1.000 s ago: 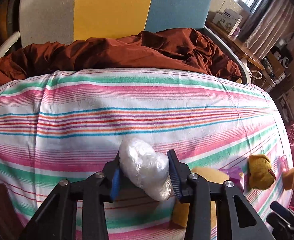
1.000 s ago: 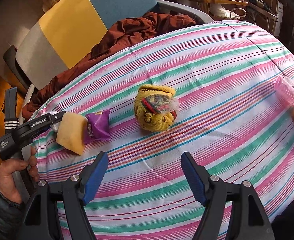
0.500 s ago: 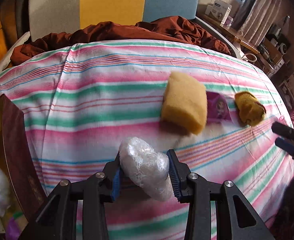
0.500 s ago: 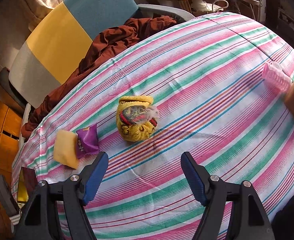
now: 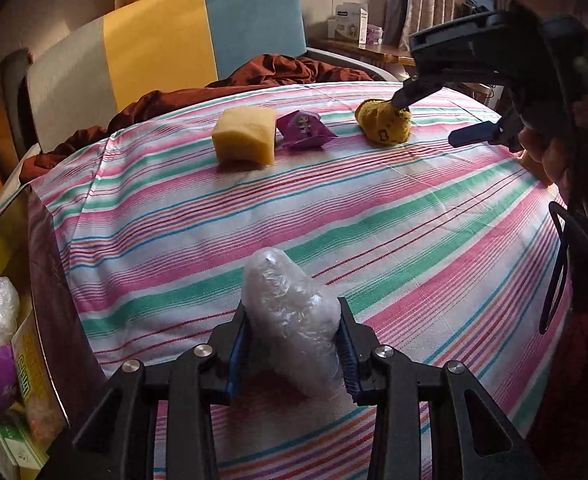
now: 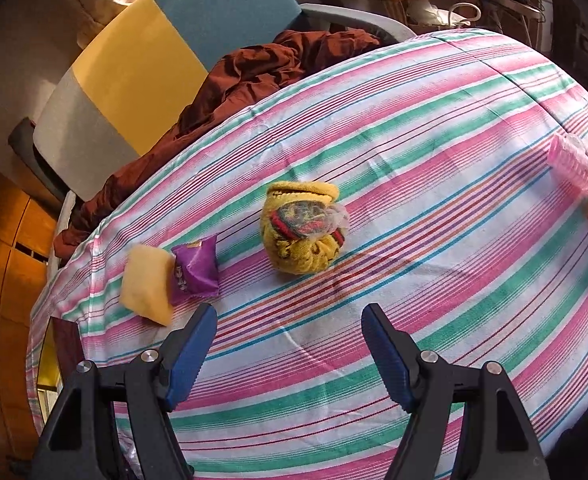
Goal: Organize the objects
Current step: 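Lift the plastic bundle with left while right grasps the yellow sponge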
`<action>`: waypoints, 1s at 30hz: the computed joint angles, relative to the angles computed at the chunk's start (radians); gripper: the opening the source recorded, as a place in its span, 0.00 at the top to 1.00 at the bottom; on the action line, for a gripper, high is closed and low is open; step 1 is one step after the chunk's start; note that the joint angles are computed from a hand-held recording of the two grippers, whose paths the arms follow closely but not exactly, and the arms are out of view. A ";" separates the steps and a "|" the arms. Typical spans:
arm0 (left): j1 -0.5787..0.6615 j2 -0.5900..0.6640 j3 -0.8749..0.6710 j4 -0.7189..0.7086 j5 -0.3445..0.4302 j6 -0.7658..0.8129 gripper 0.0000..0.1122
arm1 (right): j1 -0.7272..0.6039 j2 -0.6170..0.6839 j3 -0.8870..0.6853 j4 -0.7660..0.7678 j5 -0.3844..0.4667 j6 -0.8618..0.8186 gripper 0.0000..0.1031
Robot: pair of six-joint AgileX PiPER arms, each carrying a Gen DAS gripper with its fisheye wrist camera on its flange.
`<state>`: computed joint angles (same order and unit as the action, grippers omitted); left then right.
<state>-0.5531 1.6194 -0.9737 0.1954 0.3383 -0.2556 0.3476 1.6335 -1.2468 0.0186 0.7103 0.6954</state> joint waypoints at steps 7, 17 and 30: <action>0.025 -0.004 0.063 -0.041 -0.126 0.077 0.65 | 0.050 0.051 -0.050 0.029 0.020 -0.103 0.26; 0.062 -0.010 0.088 -0.416 -0.166 0.436 0.65 | 0.081 0.145 -0.172 0.233 0.053 -0.356 0.28; 0.105 -0.008 0.096 -0.803 -0.155 0.815 0.64 | 0.152 0.588 -0.895 0.116 0.396 -0.265 0.28</action>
<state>-0.4486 1.6115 -0.8778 -0.6079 0.1838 0.5590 0.5000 2.2216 -2.1419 0.1345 1.1063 0.4301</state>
